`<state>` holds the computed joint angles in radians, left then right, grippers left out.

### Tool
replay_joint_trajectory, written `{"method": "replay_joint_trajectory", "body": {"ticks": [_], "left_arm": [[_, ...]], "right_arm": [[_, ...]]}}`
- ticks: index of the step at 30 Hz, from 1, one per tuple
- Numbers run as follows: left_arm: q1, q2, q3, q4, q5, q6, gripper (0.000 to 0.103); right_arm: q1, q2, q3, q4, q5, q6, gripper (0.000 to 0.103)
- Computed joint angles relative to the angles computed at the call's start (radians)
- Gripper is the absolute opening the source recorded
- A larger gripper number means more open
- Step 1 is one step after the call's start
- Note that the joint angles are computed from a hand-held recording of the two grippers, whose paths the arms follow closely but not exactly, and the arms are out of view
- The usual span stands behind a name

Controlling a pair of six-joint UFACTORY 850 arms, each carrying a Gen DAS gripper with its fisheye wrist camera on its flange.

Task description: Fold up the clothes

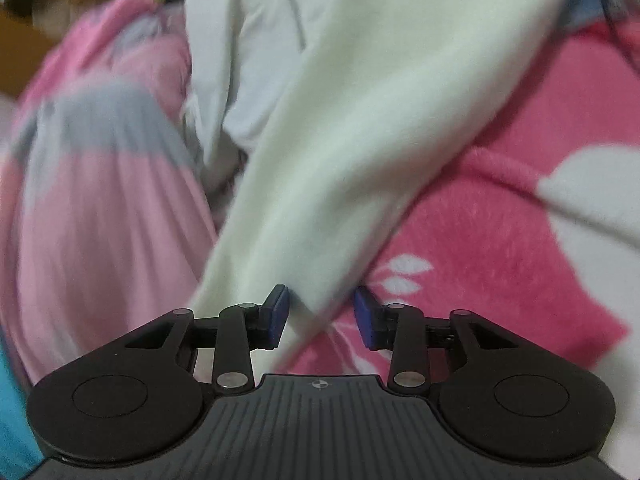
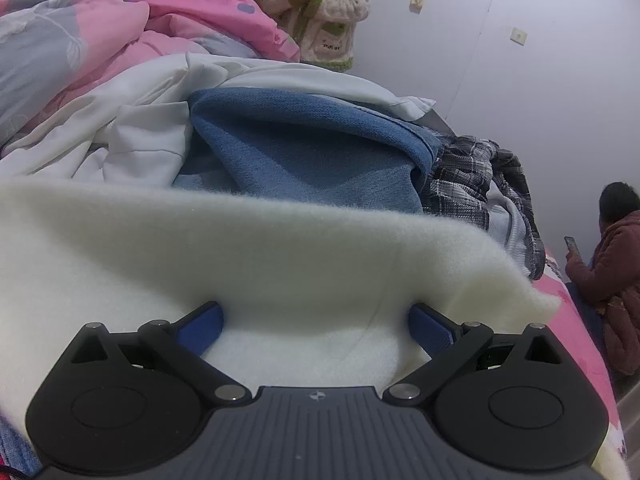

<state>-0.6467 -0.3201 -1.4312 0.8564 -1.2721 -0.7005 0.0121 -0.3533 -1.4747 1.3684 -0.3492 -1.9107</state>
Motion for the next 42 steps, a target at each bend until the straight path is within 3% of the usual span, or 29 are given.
{"method": "replay_joint_trajectory", "body": {"ticks": [4,5,6,8,13,18,21,23,25,28,32,34,36,39,42], "left_arm": [[-0.028,-0.002,0.077,0.192,-0.042,0.075,0.036],[-0.041,-0.003,0.104,0.256,-0.065,0.135,0.032],[-0.046,-0.004,0.12,0.279,-0.077,0.161,0.021],[-0.037,0.007,0.111,0.207,-0.044,0.16,0.017],[-0.048,0.028,0.111,0.18,-0.076,0.231,0.015],[-0.046,0.032,0.047,0.065,-0.163,0.4,0.015],[0.023,0.001,-0.008,-0.071,-0.168,0.414,0.015],[0.074,-0.012,-0.014,-0.179,-0.215,0.415,0.015],[0.097,0.0,0.001,-0.2,-0.226,0.374,0.016],[0.11,0.015,-0.049,-0.261,-0.247,0.314,0.029],[0.078,0.077,-0.09,-0.252,-0.183,0.223,0.035],[0.076,0.106,-0.101,-0.253,-0.086,0.13,0.034],[0.101,0.123,-0.103,-0.306,0.043,0.053,0.017],[0.115,0.129,-0.074,-0.363,0.241,-0.059,0.014],[0.14,0.133,-0.029,-0.502,0.433,-0.075,0.014]], "right_arm": [[0.0,-0.002,-0.001,0.002,-0.001,0.0,0.101],[0.0,-0.002,-0.001,0.002,-0.001,0.0,0.101],[0.0,-0.003,-0.002,0.001,-0.002,0.002,0.101],[0.0,-0.005,-0.004,-0.001,-0.002,0.004,0.101],[0.001,-0.008,-0.008,-0.015,-0.004,0.02,0.101],[0.003,-0.01,-0.014,-0.045,-0.004,0.051,0.101],[0.004,-0.014,-0.021,-0.077,-0.003,0.085,0.101],[0.005,-0.014,-0.022,-0.09,0.0,0.097,0.101],[0.007,-0.015,-0.027,-0.123,0.004,0.13,0.101],[0.014,-0.018,-0.044,-0.233,0.009,0.239,0.101],[0.018,0.004,-0.029,-0.299,0.021,0.305,0.101],[0.019,0.022,-0.012,-0.311,0.027,0.315,0.101],[0.012,0.064,0.038,-0.219,0.039,0.23,0.101],[-0.033,0.134,0.111,-0.039,-0.12,0.065,0.101],[-0.066,0.158,0.122,-0.081,-0.389,0.041,0.101]]}}
